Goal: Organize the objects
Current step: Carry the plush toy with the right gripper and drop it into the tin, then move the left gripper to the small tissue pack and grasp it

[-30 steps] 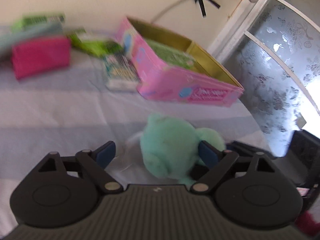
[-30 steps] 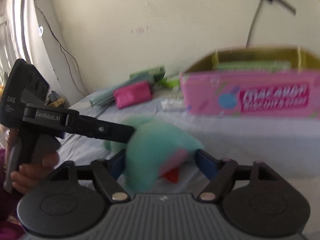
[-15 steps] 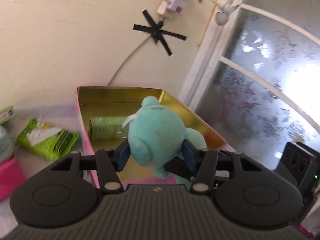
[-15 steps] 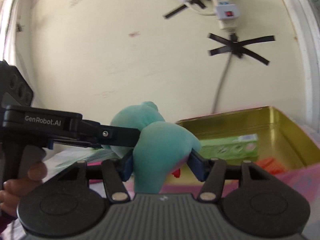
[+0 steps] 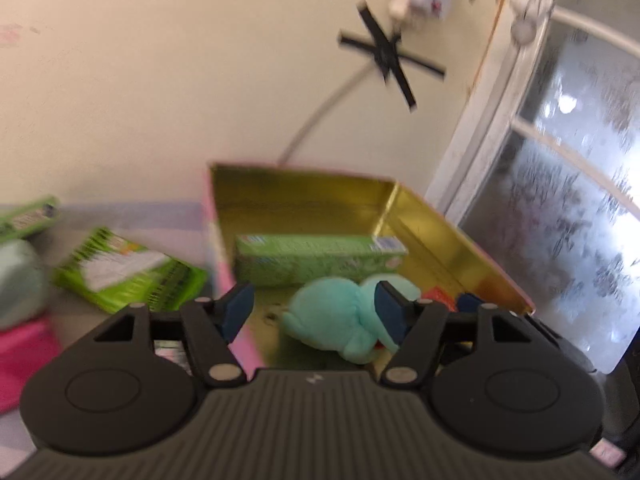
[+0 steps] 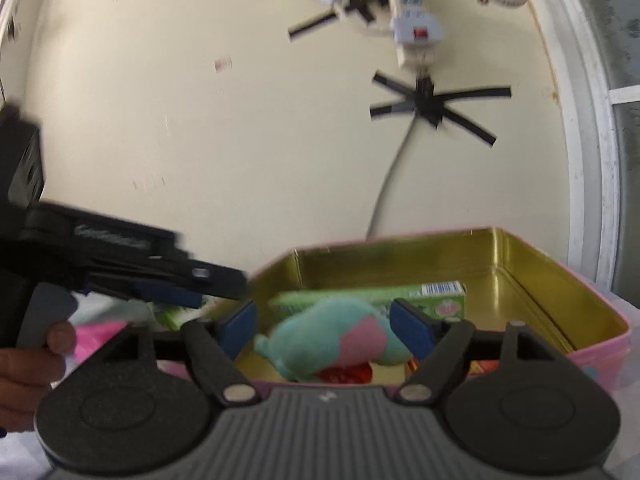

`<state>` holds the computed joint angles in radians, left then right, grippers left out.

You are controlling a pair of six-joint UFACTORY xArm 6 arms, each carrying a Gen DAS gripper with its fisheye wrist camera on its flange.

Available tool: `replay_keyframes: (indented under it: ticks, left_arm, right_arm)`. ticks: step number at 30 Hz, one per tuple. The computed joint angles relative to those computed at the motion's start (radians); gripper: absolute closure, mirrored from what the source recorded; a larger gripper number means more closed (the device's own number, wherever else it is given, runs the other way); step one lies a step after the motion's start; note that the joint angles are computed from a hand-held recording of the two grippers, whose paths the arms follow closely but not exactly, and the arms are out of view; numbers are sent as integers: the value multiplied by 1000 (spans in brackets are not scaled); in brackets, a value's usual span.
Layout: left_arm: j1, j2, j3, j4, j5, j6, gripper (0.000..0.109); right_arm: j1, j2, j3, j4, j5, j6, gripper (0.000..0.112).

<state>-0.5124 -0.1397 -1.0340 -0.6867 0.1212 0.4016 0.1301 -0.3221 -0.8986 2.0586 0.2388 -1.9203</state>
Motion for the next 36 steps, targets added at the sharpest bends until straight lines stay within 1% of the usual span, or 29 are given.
replay_keyframes:
  ticks: [2, 3, 5, 6, 8, 10, 12, 13, 14, 15, 16, 17, 18, 20, 22, 24, 25, 27, 29, 31, 32, 34, 36]
  left_arm:
    - [25, -68, 64, -22, -18, 38, 38]
    - [38, -94, 93, -10, -21, 38, 38]
    - [70, -145, 146, 0, 1, 66, 38]
    - [86, -168, 173, 11, 13, 81, 37]
    - [110, -193, 221, 76, 11, 74, 34]
    - [122, -199, 244, 63, 24, 152, 33]
    - [127, -191, 262, 78, 16, 206, 27]
    - [130, -185, 267, 79, 9, 232, 27]
    - [133, -178, 269, 75, 9, 261, 27]
    - [134, -161, 258, 68, 16, 282, 27]
    - [136, -150, 248, 33, 25, 322, 27]
    - [135, -137, 233, -16, 34, 371, 27]
    - [132, -122, 215, -69, 39, 421, 27]
    - [128, -102, 186, -195, 55, 544, 27]
    - [129, -76, 148, -303, 89, 661, 27]
    - [134, -44, 106, -380, 128, 772, 23]
    - [136, -28, 89, -410, 145, 829, 20]
    - [140, -2, 61, -424, 173, 897, 14]
    - [147, 30, 29, -414, 187, 928, 11]
    - [173, 66, -16, -402, 239, 931, 9]
    - [188, 84, -40, -403, 273, 930, 7]
    - [228, 120, -93, -395, 367, 896, 7]
    - [266, 154, -139, -434, 455, 891, 8]
  right_arm:
    - [-31, -59, 58, -47, 87, 94, 37]
    - [-38, -88, 81, -109, 119, 176, 37]
    - [-48, -133, 124, -198, 177, 288, 37]
    - [-44, -160, 149, -242, 194, 337, 37]
    - [-30, -208, 193, -295, 213, 403, 36]
    - [-24, -253, 244, -312, 247, 441, 35]
    - [0, -279, 286, -329, 242, 482, 35]
    - [13, -280, 300, -338, 236, 500, 35]
    - [32, -267, 298, -376, 211, 540, 35]
    - [46, -259, 289, -392, 184, 544, 35]
    - [46, -259, 287, -366, 184, 515, 34]
    - [38, -251, 283, -366, 198, 519, 33]
    - [27, -241, 278, -396, 218, 557, 33]
    - [4, -226, 270, -403, 252, 582, 33]
    - [-30, -227, 276, -391, 304, 594, 33]
    - [-63, -220, 274, -384, 349, 615, 33]
    - [-76, -216, 274, -384, 367, 629, 33]
    - [-103, -206, 270, -383, 405, 657, 33]
    - [-131, -196, 267, -378, 446, 679, 31]
    - [-158, -184, 263, -375, 487, 704, 30]
    - [-171, -176, 259, -375, 506, 718, 30]
    - [-194, -160, 252, -377, 544, 744, 30]
    - [-211, -145, 246, -377, 572, 768, 30]
